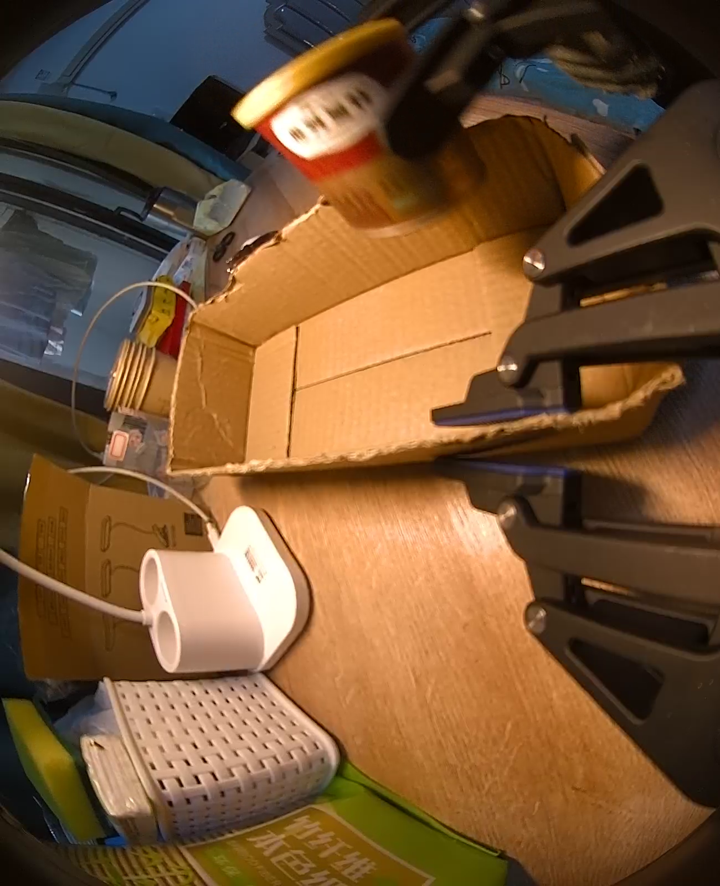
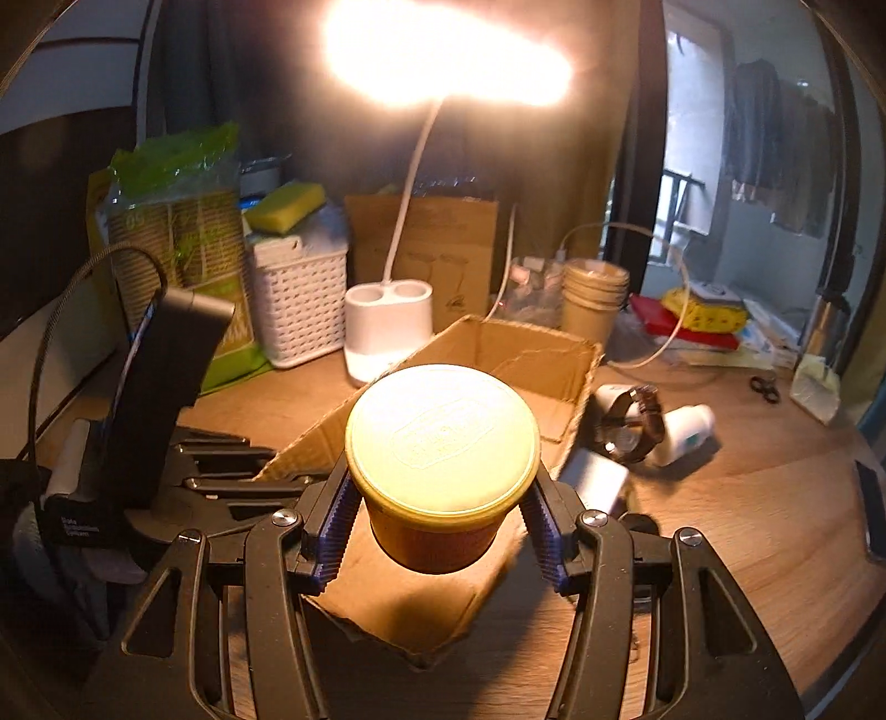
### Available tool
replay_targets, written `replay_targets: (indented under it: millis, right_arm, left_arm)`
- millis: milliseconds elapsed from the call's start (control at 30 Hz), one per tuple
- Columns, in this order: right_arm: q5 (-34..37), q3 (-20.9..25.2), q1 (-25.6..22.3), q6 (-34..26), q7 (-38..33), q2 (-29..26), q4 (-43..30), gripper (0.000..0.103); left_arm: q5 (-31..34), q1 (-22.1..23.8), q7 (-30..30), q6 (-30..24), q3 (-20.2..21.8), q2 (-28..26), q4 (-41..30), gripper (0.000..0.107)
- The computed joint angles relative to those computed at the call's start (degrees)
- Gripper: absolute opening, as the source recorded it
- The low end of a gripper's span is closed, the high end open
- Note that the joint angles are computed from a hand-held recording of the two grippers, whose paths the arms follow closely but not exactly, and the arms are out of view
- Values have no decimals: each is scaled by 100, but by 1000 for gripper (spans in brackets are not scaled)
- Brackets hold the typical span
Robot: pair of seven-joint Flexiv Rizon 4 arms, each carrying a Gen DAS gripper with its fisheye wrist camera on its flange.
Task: Organize rigid objects
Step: 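Carry the yellow-lidded jar into the box with the right tool and release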
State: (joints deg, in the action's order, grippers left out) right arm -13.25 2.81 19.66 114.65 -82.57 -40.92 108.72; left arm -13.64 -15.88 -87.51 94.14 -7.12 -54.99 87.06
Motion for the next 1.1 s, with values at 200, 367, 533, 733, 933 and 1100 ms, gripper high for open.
replay_targets:
  millis: [200, 367, 533, 733, 933, 1100]
  right_arm:
    - [-255, 232, -186, -214, 53, -85, -47, 58]
    - [-395, 285, -227, -360, 46, -103, -28, 58]
    - [-494, 336, -273, -543, 39, -127, -44, 58]
    - [-527, 348, -274, -661, 8, -137, -52, 58]
    - [-608, 513, -426, -737, 20, -157, -84, 58]
    - [-804, 846, -742, -844, 49, -208, -140, 61]
  left_arm:
    - [5, 19, -6, 3, -26, -13, -5, 11]
    - [-11, 17, -21, -65, -8, -50, -62, 11]
    - [-2, 9, -19, -74, 2, -70, -94, 11]
    - [7, 5, -17, -72, 8, -75, -102, 11]
    - [10, 1, -18, -70, 10, -76, -103, 11]
    - [8, 7, -24, -64, -1, -72, -91, 11]
